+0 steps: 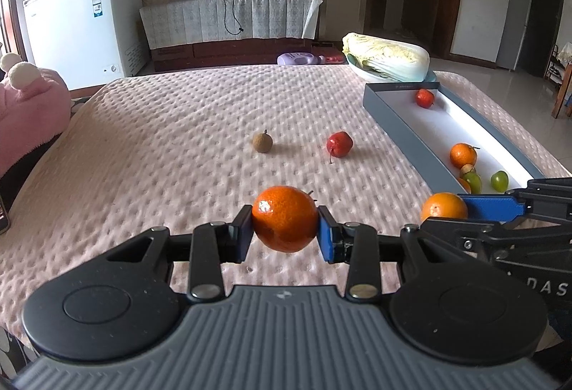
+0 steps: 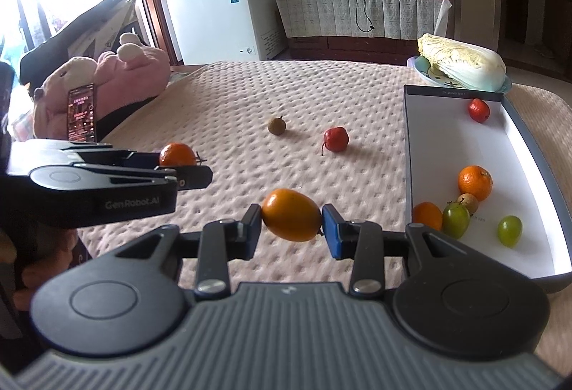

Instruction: Organize fruits

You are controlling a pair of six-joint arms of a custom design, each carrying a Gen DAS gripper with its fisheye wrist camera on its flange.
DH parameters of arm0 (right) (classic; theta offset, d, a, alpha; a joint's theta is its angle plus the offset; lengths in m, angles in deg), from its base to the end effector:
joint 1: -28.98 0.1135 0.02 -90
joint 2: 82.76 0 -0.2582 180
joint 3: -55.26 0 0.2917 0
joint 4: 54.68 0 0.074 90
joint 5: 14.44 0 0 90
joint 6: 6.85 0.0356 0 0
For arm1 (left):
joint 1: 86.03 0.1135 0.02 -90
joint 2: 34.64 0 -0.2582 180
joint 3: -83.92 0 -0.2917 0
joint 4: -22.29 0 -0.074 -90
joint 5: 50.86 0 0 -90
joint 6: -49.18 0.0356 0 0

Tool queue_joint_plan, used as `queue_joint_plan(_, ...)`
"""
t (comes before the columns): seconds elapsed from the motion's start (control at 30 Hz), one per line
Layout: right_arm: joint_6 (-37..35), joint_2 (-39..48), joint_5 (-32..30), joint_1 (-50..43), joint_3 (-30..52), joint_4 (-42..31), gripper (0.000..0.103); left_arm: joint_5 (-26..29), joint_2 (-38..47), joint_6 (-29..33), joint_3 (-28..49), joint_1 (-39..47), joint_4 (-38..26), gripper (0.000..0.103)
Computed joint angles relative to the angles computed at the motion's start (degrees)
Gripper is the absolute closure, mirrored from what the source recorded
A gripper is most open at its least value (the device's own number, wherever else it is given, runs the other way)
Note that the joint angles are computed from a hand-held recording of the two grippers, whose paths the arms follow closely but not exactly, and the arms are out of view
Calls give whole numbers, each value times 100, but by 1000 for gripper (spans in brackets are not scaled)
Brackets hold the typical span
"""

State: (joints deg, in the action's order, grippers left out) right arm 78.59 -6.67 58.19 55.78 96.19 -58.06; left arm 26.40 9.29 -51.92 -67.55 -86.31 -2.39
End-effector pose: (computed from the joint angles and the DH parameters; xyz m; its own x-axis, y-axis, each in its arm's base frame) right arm 0.2459 0.1361 0.1289 -0.5036 -0.3394 -0.7945 -0.6809 0.7219 0.1232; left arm 0.1985 0.0069 0.1452 -0.6002 -0.1849 -0.7782 -0.2849 0.9585 -0.0080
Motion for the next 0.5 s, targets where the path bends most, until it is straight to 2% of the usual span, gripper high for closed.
queue_joint_plan(0.5, 16, -292, -379, -363, -86, 87, 63, -86, 207, -65, 85, -88, 134, 60)
